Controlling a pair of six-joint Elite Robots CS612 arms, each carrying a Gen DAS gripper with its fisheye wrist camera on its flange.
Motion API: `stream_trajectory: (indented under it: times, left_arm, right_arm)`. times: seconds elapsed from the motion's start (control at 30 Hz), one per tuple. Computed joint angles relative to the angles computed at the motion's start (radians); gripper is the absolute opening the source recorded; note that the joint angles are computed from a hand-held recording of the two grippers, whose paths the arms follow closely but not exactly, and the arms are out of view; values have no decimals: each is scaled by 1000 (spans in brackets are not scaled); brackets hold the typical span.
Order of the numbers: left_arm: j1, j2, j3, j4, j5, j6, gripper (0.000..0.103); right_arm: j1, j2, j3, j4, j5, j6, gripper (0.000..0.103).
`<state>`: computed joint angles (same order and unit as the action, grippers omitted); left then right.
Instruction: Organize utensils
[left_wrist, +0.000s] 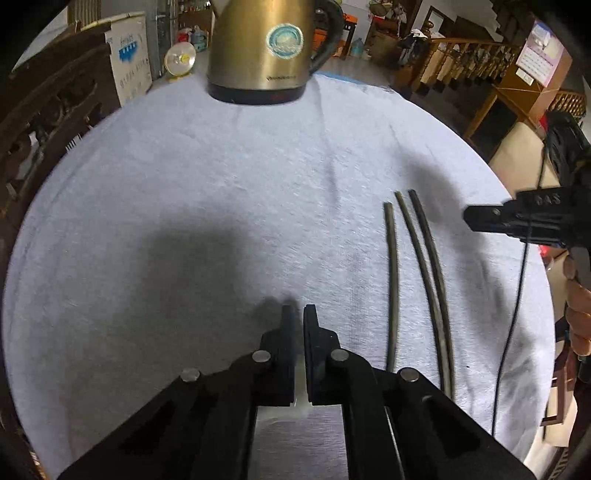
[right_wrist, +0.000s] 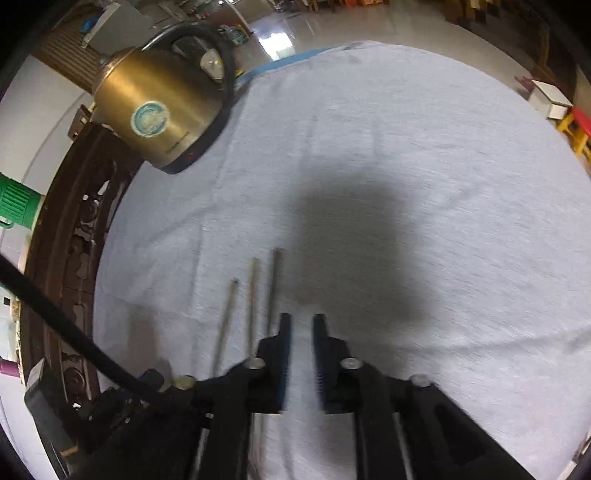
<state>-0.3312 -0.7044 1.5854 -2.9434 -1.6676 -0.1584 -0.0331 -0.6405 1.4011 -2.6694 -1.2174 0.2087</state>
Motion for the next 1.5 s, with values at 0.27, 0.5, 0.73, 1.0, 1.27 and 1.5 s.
stream_trajectory:
  times: [0.27, 0.5, 0.73, 1.0, 1.27, 1.5]
  left_arm:
    - [34, 1, -9, 85, -57, -44, 17]
    - [63, -40, 64, 6, -42, 50, 27]
    - [56, -71, 114, -10, -38, 416, 54]
    - [55, -67, 101, 78, -78, 710, 54]
    - [53, -24, 31, 157, -109, 838, 46]
    - [61, -60, 79, 183, -132, 842, 35]
  right_arm:
    - [63, 74, -149, 107, -190, -38, 24]
    - [80, 81, -163, 110, -247, -102, 8]
    - [42, 35, -50, 65, -179, -123, 8]
    - [1, -22, 55, 88, -94, -152, 8]
    - [10, -9, 23, 143, -111, -148, 10]
    - [20, 10, -12, 144, -115, -141, 14]
